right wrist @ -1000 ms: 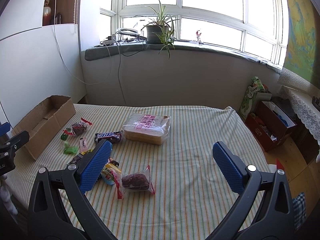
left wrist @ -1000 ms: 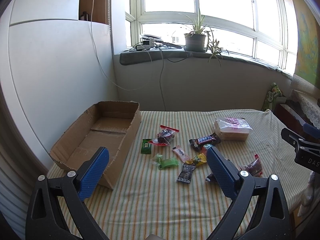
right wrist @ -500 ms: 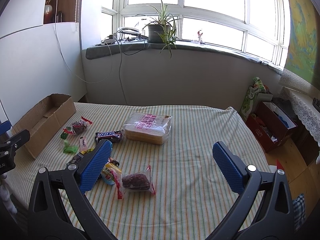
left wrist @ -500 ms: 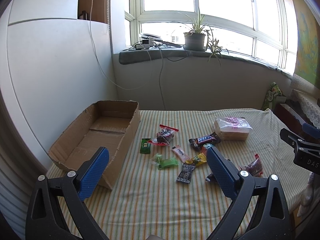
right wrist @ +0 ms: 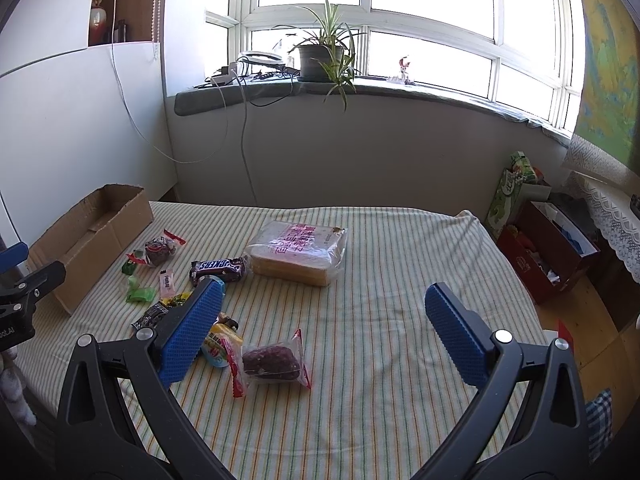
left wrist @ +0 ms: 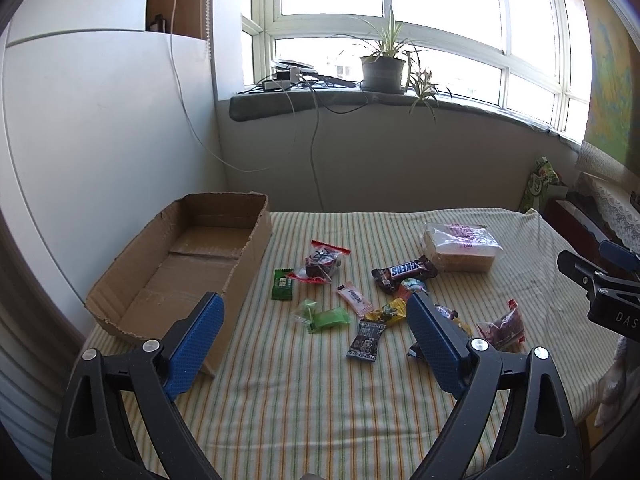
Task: Organize snacks
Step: 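Reach the left gripper to the black patterned candy packet and grasp it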
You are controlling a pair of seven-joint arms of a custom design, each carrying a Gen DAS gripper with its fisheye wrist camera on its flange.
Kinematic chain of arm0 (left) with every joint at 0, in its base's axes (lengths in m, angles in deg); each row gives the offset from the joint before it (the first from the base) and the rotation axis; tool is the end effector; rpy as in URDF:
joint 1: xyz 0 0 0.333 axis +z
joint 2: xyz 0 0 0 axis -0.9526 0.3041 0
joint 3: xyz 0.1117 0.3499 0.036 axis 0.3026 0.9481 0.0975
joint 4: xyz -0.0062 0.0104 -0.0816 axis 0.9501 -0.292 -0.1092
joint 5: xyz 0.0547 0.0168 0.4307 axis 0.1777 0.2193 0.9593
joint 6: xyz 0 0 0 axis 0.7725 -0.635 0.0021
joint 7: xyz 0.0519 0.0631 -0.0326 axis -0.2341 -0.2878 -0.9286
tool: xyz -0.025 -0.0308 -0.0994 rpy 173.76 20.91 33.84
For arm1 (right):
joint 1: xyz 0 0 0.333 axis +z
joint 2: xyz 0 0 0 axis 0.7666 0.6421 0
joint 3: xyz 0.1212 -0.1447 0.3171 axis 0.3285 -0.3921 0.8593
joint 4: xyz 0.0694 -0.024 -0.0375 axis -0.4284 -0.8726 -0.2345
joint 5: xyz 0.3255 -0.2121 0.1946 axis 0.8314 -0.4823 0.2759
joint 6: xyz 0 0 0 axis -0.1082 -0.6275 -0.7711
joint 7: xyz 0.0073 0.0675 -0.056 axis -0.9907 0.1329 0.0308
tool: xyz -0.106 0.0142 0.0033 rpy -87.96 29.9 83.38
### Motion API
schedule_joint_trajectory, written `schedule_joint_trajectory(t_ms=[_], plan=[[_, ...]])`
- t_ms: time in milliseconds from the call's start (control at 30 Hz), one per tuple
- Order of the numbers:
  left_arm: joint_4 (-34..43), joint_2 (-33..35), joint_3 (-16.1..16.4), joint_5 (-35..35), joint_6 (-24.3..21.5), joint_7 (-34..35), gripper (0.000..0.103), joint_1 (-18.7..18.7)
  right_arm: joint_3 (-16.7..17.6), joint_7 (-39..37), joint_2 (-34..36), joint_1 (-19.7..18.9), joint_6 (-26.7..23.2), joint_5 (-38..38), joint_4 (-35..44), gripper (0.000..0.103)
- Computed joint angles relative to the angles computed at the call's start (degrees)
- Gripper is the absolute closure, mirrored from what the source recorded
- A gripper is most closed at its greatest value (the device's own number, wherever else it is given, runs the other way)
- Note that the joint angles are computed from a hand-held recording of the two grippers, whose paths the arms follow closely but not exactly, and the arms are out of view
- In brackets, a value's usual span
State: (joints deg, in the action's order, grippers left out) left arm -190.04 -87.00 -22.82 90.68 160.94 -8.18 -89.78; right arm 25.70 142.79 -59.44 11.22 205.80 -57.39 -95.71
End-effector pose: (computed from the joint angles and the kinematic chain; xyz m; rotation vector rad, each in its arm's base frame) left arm 0.4819 -0.3679 0.5233 -1.5583 1.7374 -0.9070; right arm 0.4734 0.1968 0.5242 -1.5825 1.6754 -0.9620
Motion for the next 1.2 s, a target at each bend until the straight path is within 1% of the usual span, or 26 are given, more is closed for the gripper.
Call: schedule_joint_trajectory(t_ms=[67, 100, 200, 267, 367, 433, 533, 600, 700, 767, 867, 900, 933, 967, 1000, 1100, 1200], plan=[[-0.1, 0.4, 0.2, -1.3, 0.8, 1.4, 0.018, 0.0, -1.7, -0.8, 0.8, 1.2, 1.8, 0.3, -0.9, 0.003], [-0.2, 0.6, 0.3, -2.0, 1.4, 2.1, 0.019, 0.0, -2.8, -1.6, 1.4, 2.3, 2.1, 0.7, -1.3, 0.006], [-0.6, 1.2, 0.7, -4.9, 4.0, 4.5, 0.028, 0.1, -5.1, -3.7, 3.2, 4.5, 1.4, 1.2, -1.7, 0.014], [-0.7, 1.8, 0.9, -6.9, 5.7, 6.4, 0.037, 0.1, -7.7, -5.2, 5.3, 7.4, 0.6, 1.3, -1.7, 0.024], [-1.2, 2.6, 1.3, -12.3, 9.0, 11.3, 0.046, 0.1, -13.0, -6.9, 8.6, 13.3, -0.7, 1.2, -1.6, 0.034], [-1.7, 3.1, 1.5, -15.6, 10.3, 14.0, 0.049, 0.0, -16.8, -7.9, 10.5, 17.7, -1.7, 1.6, -1.5, 0.034], [-2.0, 4.1, 1.7, -20.9, 11.0, 18.3, 0.054, -0.1, -21.1, -8.8, 12.6, 22.7, -3.1, 1.8, -1.2, 0.034], [-2.1, 5.0, 1.7, -25.0, 11.6, 22.2, 0.058, -0.2, -26.1, -11.4, 14.1, 28.6, -3.9, 4.3, -1.1, 0.034], [-1.5, 6.4, 1.9, -27.7, 11.7, 25.7, 0.062, -0.7, -33.1, -15.1, 16.4, 37.1, -5.3, 9.3, -0.6, 0.034], [-1.1, 7.4, 1.8, -31.2, 12.0, 29.2, 0.065, -0.7, -36.5, -16.9, 17.7, 41.3, -6.5, 11.8, 0.1, 0.034], [-0.4, 8.8, 1.7, -36.3, 12.6, 33.6, 0.066, -0.6, -41.5, -20.6, 19.2, 47.2, -6.9, 16.6, 1.0, 0.034], [-0.2, 9.1, 1.8, -37.2, 12.8, 34.5, 0.066, -0.7, -41.9, -20.2, 19.7, 47.7, -7.0, 16.4, 1.4, 0.034], [0.1, 9.5, 2.0, -37.6, 12.8, 35.1, 0.066, -0.9, -41.8, -18.9, 20.2, 47.4, -7.4, 14.9, 2.1, 0.034], [0.5, 9.8, 2.2, -37.9, 12.7, 35.8, 0.066, -1.0, -40.9, -15.8, 20.7, 46.2, -8.0, 11.2, 2.7, 0.034], [0.8, 10.2, 2.4, -38.1, 12.6, 36.1, 0.066, -1.2, -40.8, -13.9, 21.2, 45.8, -8.5, 8.7, 3.4, 0.034], [2.0, 11.6, 2.5, -40.0, 11.9, 38.4, 0.066, -1.2, -42.8, -13.8, 22.7, 47.7, -8.8, 7.7, 4.8, 0.033], [3.0, 13.1, 1.5, -43.8, 11.1, 42.9, 0.066, -0.7, -44.3, -13.6, 24.1, 49.0, -9.4, 6.4, 6.4, 0.031]])
